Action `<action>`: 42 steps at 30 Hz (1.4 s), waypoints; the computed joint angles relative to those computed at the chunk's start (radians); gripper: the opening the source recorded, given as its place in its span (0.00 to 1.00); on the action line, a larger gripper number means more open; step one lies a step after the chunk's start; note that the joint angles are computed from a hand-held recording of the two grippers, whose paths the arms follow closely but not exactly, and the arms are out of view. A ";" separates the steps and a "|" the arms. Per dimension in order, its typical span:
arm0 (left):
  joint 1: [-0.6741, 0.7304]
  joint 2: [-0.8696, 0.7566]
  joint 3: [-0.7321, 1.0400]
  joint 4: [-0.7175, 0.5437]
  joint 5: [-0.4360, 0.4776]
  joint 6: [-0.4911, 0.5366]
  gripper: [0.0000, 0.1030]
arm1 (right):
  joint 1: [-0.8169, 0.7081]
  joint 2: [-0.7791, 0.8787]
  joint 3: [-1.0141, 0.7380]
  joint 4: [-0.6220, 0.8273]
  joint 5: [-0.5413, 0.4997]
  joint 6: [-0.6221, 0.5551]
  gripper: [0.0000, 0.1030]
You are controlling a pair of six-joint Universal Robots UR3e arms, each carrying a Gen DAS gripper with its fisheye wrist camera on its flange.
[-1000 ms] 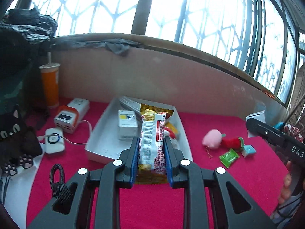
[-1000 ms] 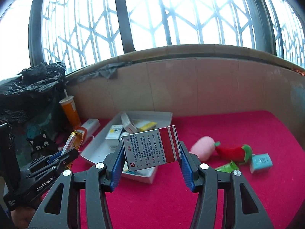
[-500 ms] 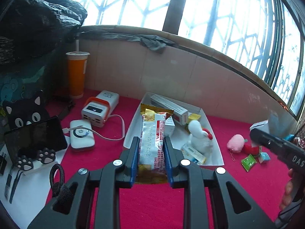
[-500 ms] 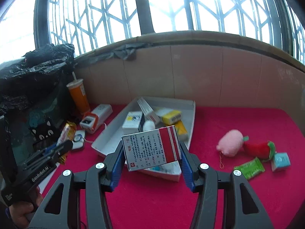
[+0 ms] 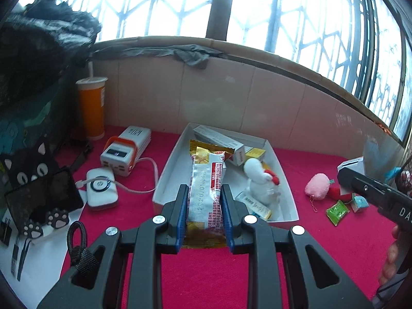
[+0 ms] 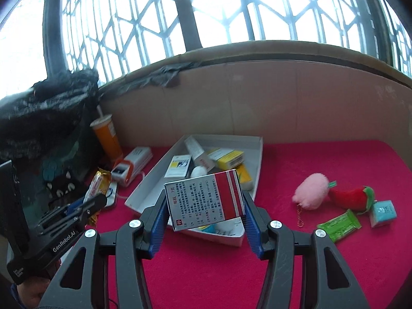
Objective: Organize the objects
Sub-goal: 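Carry the snack bar and white-and-red box over the white tray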
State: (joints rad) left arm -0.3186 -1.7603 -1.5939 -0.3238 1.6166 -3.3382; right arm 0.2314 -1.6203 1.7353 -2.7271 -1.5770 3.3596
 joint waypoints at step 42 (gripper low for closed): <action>-0.093 -0.268 0.383 -0.170 0.063 0.042 0.23 | -0.207 -0.026 0.020 0.028 0.135 -0.042 0.56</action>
State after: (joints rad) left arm -0.4118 -2.0285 -1.2104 -0.4937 1.6797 -3.2961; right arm 0.0242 -1.6465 1.7554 -2.6995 -1.4420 3.3179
